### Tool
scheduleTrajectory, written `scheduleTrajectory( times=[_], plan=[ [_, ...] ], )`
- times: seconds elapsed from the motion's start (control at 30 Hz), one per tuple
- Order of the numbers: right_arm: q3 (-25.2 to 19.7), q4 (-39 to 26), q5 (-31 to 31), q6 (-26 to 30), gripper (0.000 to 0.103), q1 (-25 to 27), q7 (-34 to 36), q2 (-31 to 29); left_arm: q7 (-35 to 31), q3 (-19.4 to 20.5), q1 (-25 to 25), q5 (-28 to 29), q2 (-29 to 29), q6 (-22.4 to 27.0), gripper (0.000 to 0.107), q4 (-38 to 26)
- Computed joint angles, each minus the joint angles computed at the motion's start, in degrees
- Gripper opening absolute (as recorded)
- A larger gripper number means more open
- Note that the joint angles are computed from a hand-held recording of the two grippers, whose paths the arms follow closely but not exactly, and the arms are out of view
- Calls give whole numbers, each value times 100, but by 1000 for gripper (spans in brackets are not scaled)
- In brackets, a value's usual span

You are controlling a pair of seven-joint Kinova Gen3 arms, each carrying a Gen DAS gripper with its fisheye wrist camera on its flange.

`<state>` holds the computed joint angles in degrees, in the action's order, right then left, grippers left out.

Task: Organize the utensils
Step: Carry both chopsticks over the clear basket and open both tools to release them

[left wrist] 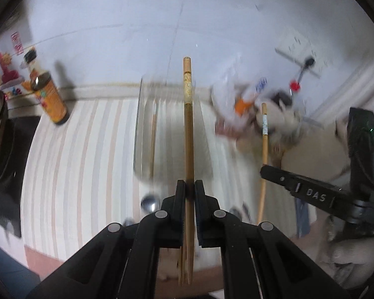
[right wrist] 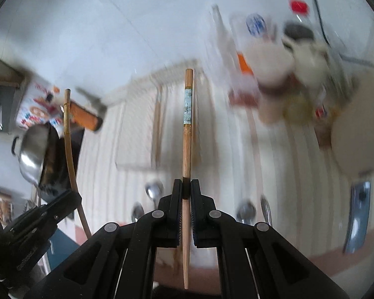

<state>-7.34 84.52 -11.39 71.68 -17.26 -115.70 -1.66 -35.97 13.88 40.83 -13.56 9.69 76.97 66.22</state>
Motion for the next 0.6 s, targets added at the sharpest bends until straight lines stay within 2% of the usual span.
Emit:
scheduleTrajectory(
  times=[0.23,0.47,0.53,0.6],
  plan=[
    [100,-1519,216,245,6,-85,-136,1517,-855,-391,-699,680,1083,431,5,-1293],
    [167,-2839,516,857,7,-396,-222,2711,-1370,-660,-944,1048,1914,900,6,-2107],
    [192,-2984,456,1007,8,-402,-170,2910,-1388,-725,-941,1096,2020,1094,7,-2222],
    [174,-2719,428,851,17,-341,-142,2790,-1333,-816,-875,1029,1895,1028,8,-2029]
  ],
)
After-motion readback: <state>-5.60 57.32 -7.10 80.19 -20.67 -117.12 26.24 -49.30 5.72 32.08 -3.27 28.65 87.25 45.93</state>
